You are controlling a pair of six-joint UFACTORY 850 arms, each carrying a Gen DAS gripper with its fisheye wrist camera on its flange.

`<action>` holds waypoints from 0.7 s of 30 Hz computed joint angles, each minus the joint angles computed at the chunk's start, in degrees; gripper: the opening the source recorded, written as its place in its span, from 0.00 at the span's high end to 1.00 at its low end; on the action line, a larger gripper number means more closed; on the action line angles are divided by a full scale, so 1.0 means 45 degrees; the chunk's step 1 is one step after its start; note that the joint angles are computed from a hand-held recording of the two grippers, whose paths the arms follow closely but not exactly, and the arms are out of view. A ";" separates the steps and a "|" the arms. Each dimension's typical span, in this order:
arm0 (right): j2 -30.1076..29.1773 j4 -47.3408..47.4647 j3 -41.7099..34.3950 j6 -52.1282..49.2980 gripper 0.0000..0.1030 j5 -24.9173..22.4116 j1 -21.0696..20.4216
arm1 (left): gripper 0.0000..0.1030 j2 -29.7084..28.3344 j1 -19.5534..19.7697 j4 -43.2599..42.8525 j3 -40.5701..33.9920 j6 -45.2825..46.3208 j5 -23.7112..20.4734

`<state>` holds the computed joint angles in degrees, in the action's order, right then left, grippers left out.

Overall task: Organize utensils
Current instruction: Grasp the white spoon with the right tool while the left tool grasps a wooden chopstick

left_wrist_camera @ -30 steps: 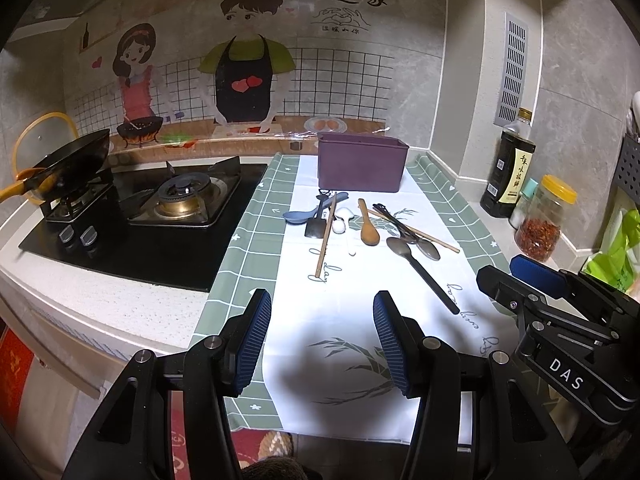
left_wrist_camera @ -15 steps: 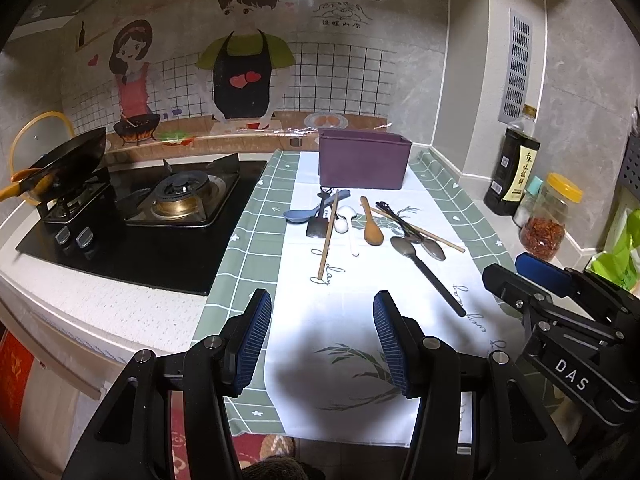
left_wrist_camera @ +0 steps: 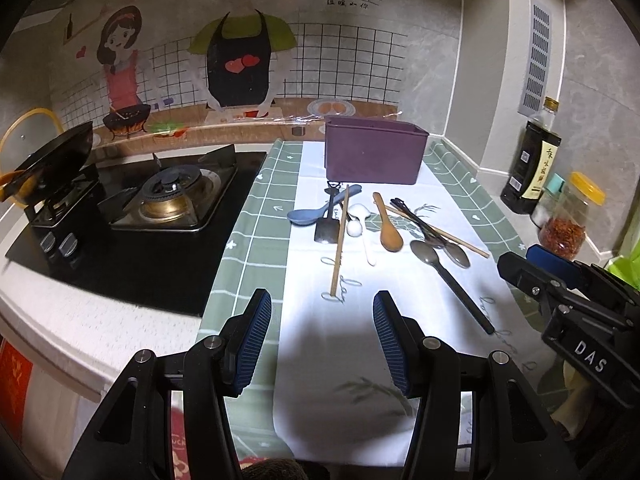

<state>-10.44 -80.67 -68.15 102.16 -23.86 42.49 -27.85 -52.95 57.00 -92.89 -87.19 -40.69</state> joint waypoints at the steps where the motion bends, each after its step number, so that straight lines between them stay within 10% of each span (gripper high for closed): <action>1: -0.0158 0.0303 -0.0166 -0.0233 0.60 0.0109 -0.0127 | 0.48 -0.0083 0.0121 -0.0061 -0.0061 0.0110 0.0162; 14: -0.2828 0.5346 -0.3744 -0.6503 0.61 -0.0826 -0.1308 | 0.48 -0.2358 0.2571 -0.6667 -0.2925 0.7500 0.2923; 21: -0.4682 0.8668 -0.6438 -1.0386 0.65 -0.1636 -0.1903 | 0.47 -0.4338 0.3401 -1.0473 -0.6089 1.2676 0.1501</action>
<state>-31.51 -41.67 -97.12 55.42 -31.22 33.92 -47.37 -37.65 9.87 -120.29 -30.14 -33.93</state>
